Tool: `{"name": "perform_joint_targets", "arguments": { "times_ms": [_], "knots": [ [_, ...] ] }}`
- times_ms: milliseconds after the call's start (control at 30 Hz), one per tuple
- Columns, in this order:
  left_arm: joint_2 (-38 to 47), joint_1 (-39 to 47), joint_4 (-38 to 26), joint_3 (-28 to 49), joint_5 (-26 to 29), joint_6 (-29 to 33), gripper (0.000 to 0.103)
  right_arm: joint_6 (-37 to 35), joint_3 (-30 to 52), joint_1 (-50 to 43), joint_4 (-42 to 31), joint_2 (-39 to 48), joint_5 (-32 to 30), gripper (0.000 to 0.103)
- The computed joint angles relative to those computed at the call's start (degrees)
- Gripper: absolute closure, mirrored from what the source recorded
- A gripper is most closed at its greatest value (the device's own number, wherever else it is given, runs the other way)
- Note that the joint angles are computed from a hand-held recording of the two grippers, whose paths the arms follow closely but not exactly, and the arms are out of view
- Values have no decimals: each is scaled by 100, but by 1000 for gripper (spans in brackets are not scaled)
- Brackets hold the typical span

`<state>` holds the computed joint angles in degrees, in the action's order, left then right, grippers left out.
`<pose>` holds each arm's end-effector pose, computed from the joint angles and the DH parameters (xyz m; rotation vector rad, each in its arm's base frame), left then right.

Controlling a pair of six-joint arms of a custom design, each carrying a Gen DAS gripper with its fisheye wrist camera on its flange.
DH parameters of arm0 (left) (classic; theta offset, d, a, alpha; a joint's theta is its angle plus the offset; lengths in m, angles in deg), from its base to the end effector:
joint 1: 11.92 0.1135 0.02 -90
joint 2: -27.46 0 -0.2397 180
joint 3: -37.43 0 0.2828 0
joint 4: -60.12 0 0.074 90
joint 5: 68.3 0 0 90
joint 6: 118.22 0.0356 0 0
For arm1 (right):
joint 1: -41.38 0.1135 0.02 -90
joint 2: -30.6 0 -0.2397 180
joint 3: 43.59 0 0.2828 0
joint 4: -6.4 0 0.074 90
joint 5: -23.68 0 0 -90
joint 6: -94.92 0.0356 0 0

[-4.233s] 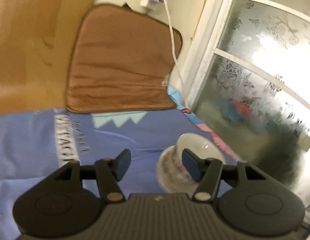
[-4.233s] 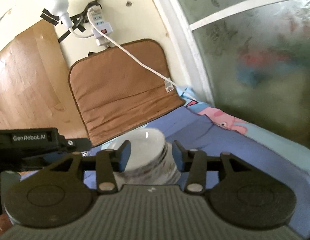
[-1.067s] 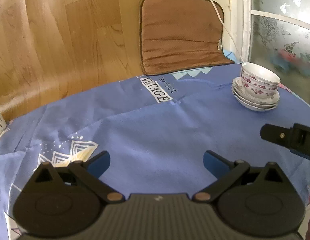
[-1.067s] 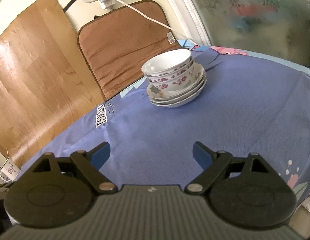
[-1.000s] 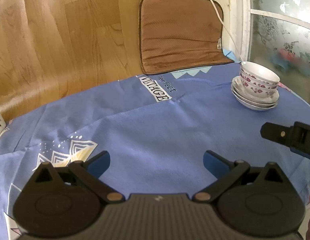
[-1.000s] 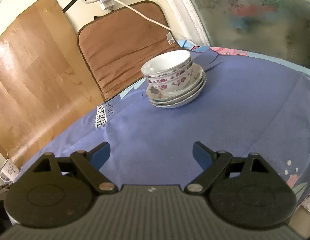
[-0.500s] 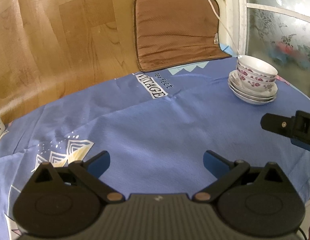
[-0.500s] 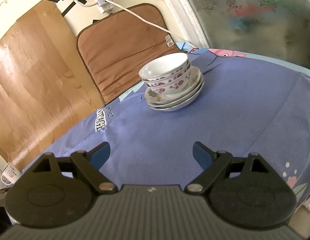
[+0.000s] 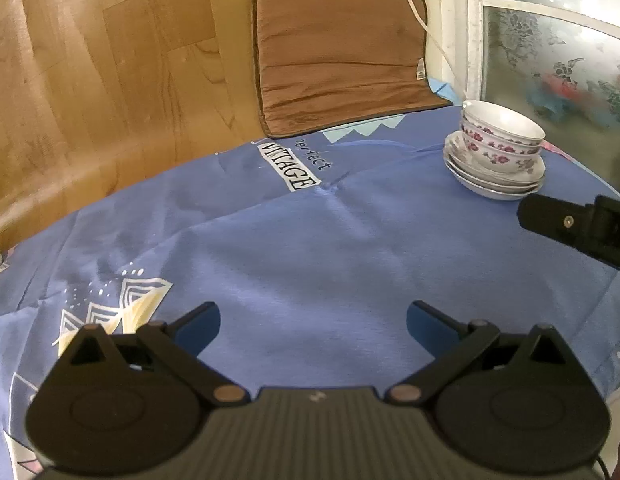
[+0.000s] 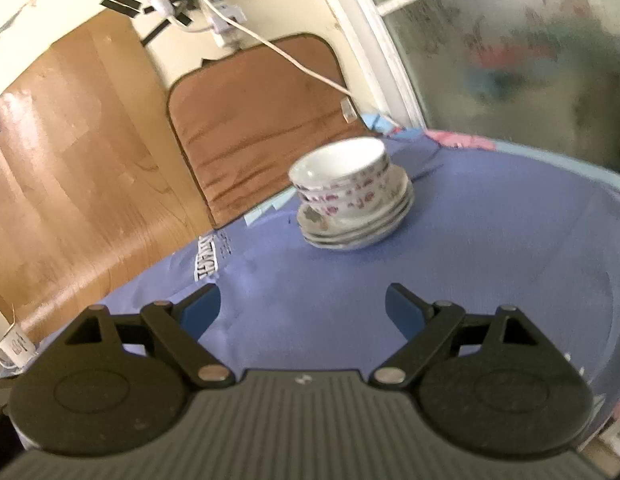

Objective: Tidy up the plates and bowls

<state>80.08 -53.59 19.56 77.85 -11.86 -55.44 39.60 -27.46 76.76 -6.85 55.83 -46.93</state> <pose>0.1727 -0.1273 0.1617 0.0571 2.2991 0.1329 0.1552 0.0957 0.1300 0.2119 1.9565 0.4785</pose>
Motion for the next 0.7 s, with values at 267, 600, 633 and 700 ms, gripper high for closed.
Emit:
{"name": "perform_joint_targets", "arguments": {
  "times_ms": [267,600,633,700],
  "knots": [
    [-47,31,21,-32,94,-5,0,35,54,-102,58,200,-119,11],
    [-237,65,-8,-133,151,-12,0,59,59,111,27,195,95,11],
    [-255,75,-4,-144,163,-6,0,56,64,122,22,199,106,11],
    [-303,75,-11,-172,165,-15,0,53,71,157,33,225,137,11]
  ]
}}
